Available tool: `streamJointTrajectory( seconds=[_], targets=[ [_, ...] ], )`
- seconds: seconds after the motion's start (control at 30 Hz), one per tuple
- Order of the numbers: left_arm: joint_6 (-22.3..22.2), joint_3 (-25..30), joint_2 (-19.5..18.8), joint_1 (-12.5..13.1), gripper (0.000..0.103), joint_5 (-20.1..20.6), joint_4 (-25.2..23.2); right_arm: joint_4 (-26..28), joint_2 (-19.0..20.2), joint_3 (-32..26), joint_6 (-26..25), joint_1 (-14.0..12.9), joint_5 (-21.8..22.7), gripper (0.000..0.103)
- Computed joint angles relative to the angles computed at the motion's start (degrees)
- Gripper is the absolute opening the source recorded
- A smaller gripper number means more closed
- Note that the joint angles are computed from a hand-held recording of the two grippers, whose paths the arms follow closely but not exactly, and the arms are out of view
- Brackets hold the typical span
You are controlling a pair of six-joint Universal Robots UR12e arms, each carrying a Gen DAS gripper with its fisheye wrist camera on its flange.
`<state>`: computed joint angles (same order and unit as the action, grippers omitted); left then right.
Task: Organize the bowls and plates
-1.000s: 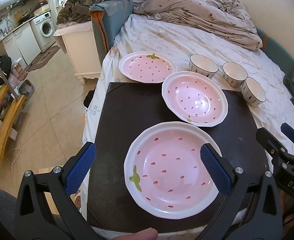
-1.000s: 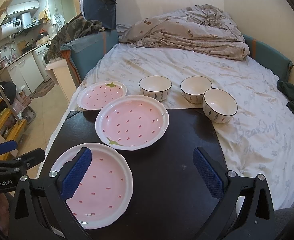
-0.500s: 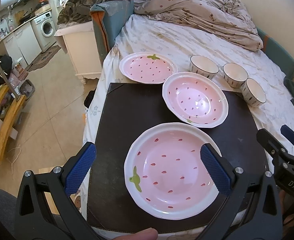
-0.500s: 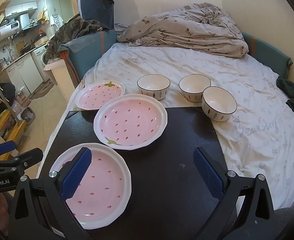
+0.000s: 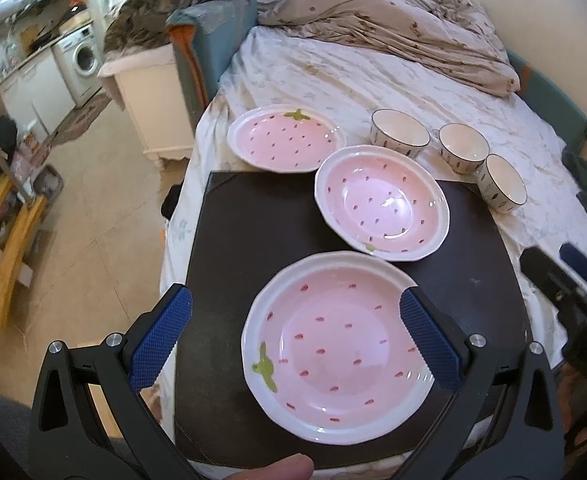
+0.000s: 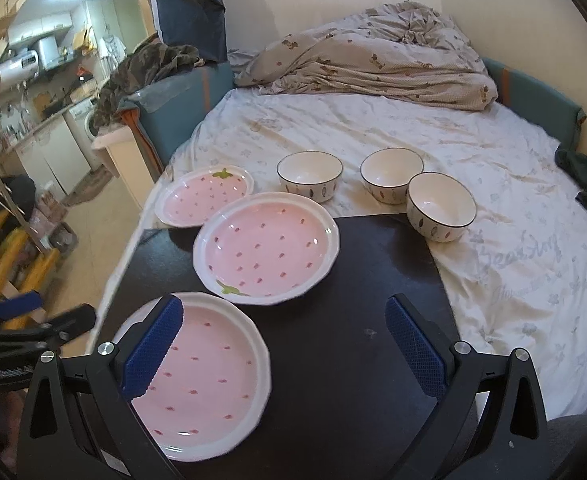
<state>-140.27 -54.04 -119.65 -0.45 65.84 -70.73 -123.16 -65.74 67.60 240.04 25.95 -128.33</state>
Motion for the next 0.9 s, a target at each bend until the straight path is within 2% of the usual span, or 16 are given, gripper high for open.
streamJointTrajectory(
  seconds=[0.17,0.23,0.3,0.47,0.6,0.77,0.9],
  targets=[
    [-0.5,3.0,-1.7,-1.2,0.103,-0.1,0.9,-1.2,-0.8,0.4,-0.2,-1.2,-1.1,0.103],
    [-0.8,5.6,-3.1,-1.9,0.103,0.7,-0.7,-2.6,-1.3,1.3,0.9,-2.1,-0.1,0.103],
    [-1.2,7.0,-4.1,-2.6,0.103,1.9,-0.4,-4.3,-1.8,2.3,0.9,-3.0,0.4,0.103],
    [-2.1,11.6,-7.3,-4.5,0.103,5.0,-0.1,-7.5,-2.4,4.0,-1.5,-6.3,4.3,0.103],
    [-3.4,19.3,-12.3,-6.1,0.103,8.3,-5.4,-5.5,-2.2,4.1,-1.8,-8.3,4.5,0.103],
    [-5.2,27.3,-17.6,-7.5,0.103,10.5,-11.0,-4.9,-2.1,5.1,-1.9,-10.9,7.6,0.103],
    [-7.6,40.3,-24.9,-8.4,0.103,12.2,-20.3,-3.6,-1.8,5.7,-0.9,-12.8,10.7,0.103]
  ],
)
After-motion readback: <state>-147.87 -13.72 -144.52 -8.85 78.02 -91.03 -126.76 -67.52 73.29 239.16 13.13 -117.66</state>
